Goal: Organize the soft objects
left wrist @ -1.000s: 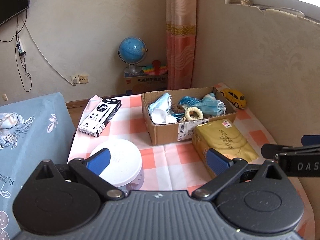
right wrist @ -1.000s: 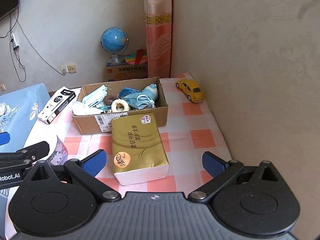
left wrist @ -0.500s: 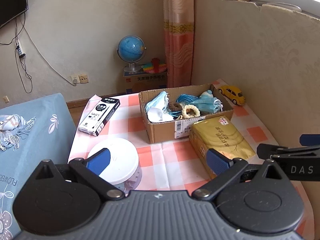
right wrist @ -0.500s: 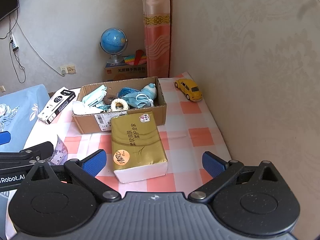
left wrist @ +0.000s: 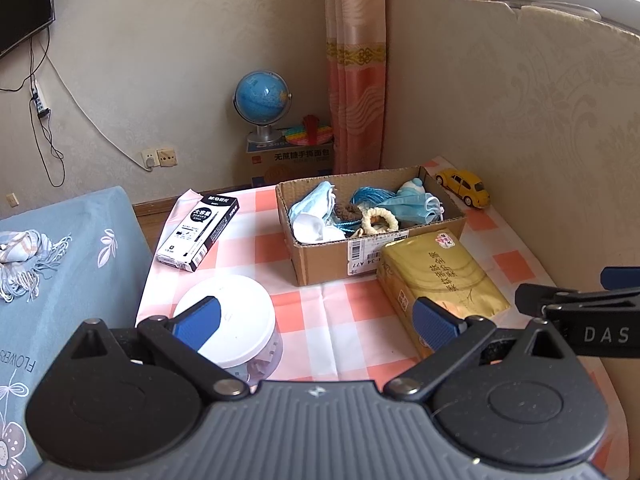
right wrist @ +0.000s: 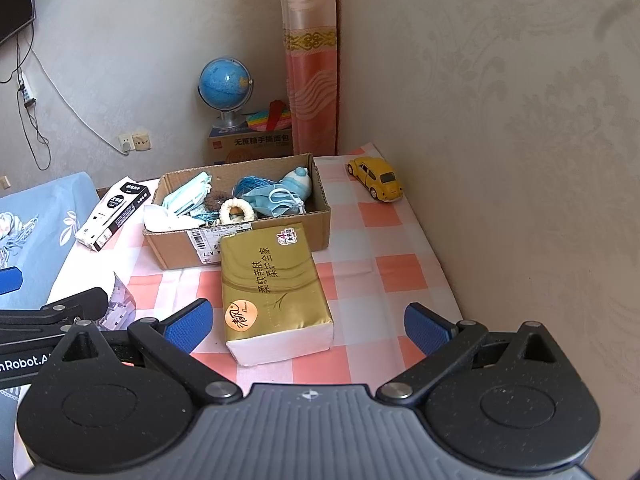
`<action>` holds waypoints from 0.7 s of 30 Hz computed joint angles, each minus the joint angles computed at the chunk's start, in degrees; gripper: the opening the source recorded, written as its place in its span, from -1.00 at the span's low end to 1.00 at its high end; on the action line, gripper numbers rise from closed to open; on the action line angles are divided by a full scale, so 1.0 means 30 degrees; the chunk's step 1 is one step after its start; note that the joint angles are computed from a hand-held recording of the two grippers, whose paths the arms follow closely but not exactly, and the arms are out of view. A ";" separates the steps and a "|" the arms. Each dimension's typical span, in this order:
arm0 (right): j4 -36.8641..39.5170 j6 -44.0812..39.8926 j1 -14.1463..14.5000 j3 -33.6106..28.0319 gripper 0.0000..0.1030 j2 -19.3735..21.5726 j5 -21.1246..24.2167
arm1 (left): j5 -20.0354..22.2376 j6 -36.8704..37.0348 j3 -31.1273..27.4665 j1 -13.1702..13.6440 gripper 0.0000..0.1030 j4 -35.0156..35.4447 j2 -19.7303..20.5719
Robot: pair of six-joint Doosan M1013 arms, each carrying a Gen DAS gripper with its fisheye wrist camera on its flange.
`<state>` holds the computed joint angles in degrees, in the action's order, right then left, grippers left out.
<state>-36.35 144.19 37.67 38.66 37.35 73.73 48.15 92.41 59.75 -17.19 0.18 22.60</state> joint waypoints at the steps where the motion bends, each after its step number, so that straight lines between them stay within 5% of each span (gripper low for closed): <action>1: 0.0001 0.0019 -0.0006 0.0024 1.00 -0.0021 -0.0004 | -0.0001 0.0006 -0.0005 -0.0006 0.98 0.0017 0.0006; 21: -0.0049 0.0327 0.0044 0.0177 1.00 -0.0145 0.0031 | 0.0093 0.0347 -0.0161 -0.0095 0.98 0.0163 0.0102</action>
<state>-36.49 145.18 37.80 39.19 36.92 73.82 48.43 93.45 59.27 -17.47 0.67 22.91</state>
